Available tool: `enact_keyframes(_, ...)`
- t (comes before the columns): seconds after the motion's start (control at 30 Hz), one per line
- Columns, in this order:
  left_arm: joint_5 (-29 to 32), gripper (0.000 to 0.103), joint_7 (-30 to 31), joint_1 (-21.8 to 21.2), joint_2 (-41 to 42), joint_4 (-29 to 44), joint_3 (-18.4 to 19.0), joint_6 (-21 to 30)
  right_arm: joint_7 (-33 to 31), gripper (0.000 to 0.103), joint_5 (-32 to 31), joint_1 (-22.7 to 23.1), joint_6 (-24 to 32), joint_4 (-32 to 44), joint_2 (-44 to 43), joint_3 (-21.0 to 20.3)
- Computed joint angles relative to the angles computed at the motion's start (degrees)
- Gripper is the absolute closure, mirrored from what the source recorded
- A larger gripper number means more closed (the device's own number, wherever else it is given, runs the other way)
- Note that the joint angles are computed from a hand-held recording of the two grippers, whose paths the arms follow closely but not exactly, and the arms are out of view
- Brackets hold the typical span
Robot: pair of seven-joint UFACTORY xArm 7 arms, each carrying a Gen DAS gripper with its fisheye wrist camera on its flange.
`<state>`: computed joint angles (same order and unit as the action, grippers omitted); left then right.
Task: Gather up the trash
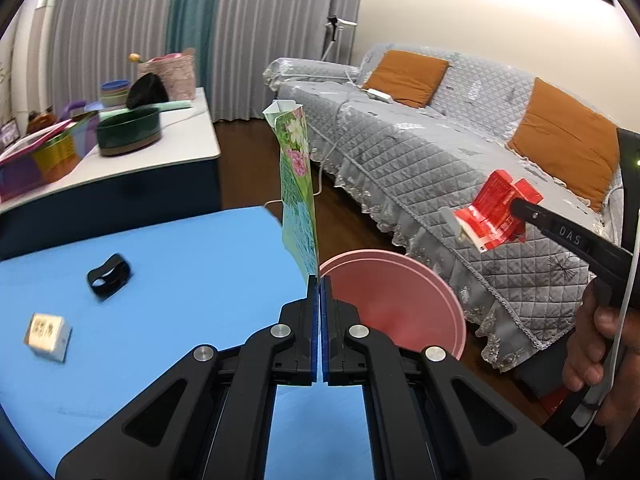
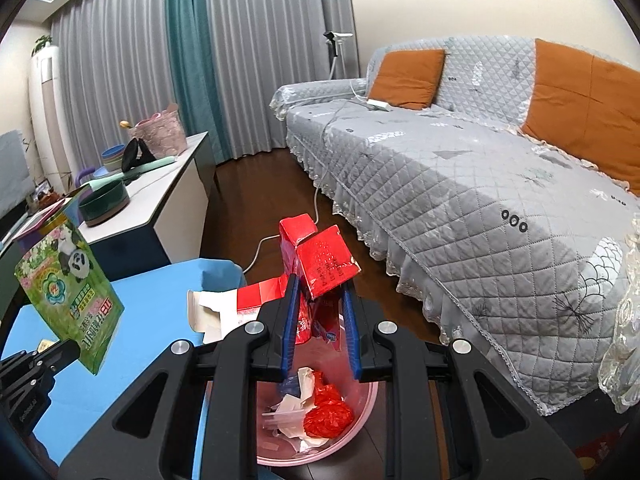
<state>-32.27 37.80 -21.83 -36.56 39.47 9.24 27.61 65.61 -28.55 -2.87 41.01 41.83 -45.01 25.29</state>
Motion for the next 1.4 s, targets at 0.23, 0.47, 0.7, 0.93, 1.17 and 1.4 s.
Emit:
enact_keyframes(0.23, -1.21, 0.102, -0.22, -2.39, 3.20, 2.14, -1.86, -0.63, -0.03, 0.082, -0.36, -0.46, 0.22, -0.17, 0.60, -0.43)
enact_keyframes(0.47, -2.92, 0.102, 0.81, -3.88, 7.21, 4.35, -3.36, -0.24, -0.84, 0.081, -0.59, 0.00, 1.48, -0.01, 2.74, -1.30)
enact_keyframes(0.7, -4.17, 0.102, 1.87, -3.31, 11.46, 6.61, -5.24, 0.65, -0.90, 0.081, -0.65, 0.72, 1.81, -0.61, 3.92, -2.83)
enact_keyframes(0.93, -4.01, 0.101, 1.48, -0.80, 15.59, 9.59, -6.94, 4.36, -2.04, 0.072, 0.91, 2.16, 0.96, -0.75, 6.11, -4.54)
enact_keyframes(1.17, -4.29, 0.083, 0.42, 1.62, 15.56, 9.19, -8.05, 5.03, -0.23, 0.052, 0.41, 1.81, 1.37, -0.75, 6.03, -4.44)
enact_keyframes(1.4, -3.93, 0.083, 0.47, 3.00, 13.00, 8.15, -6.78, 6.34, 1.09, 0.052, -0.33, 1.61, 0.81, -0.27, 6.08, -3.89)
